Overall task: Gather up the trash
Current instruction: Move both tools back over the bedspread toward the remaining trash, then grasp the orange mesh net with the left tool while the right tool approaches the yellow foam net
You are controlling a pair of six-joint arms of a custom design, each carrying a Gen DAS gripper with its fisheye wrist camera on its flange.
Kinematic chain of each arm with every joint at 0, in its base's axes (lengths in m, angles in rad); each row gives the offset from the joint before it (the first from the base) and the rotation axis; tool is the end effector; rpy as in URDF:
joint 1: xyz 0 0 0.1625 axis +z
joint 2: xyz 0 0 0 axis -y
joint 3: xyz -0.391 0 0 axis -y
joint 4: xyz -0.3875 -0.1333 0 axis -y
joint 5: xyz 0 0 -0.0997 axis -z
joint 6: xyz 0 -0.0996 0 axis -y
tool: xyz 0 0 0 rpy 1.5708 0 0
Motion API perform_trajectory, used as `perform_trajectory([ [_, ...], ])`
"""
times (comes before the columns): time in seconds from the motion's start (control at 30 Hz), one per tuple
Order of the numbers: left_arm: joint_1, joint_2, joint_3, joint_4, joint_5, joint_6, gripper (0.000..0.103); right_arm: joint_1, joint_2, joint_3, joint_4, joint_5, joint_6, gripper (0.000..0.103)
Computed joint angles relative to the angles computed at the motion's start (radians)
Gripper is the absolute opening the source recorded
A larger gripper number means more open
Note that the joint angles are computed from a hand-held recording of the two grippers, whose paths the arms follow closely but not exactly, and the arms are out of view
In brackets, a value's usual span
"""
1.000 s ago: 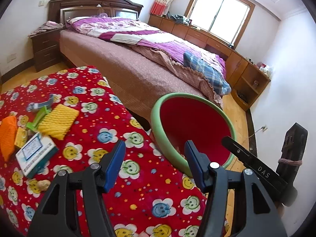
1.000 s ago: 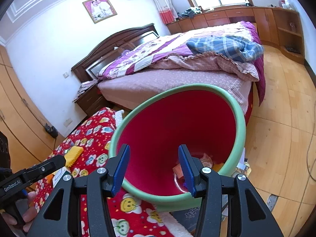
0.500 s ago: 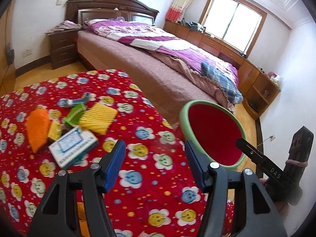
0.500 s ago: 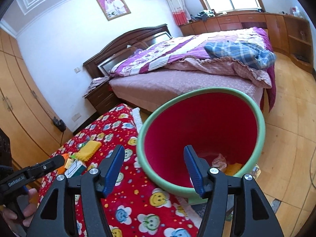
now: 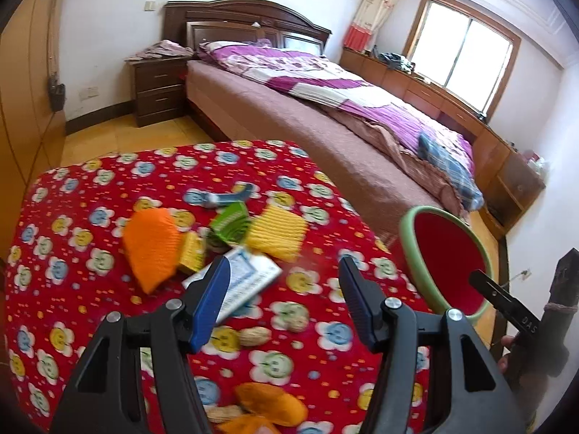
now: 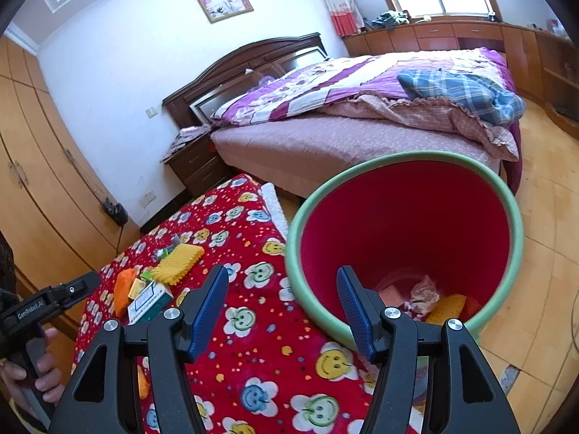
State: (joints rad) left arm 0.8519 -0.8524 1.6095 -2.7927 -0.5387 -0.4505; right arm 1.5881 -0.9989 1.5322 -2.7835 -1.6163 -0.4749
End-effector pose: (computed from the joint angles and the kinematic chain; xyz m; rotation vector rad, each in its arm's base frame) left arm -0.2641 -0.6340 0.1897 0.0016 2.2784 -1.1528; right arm 0.1406 -0.6831 0.2795 0.6585 -2.7135 0.9466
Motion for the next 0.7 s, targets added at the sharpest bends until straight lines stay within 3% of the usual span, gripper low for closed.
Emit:
perform_trajectory([
  [0.53,0.084,-0.072,0.022,0.067,0.109,-0.045,0.063,0.041,0.073,-0.039,0.02,-0.042,-0.015,0.064],
  [0.7,0.123,-0.085,0.009,0.126,0.105,-0.08,0.064,0.05,0.095,-0.056,0.028,-0.061,-0.014,0.064],
])
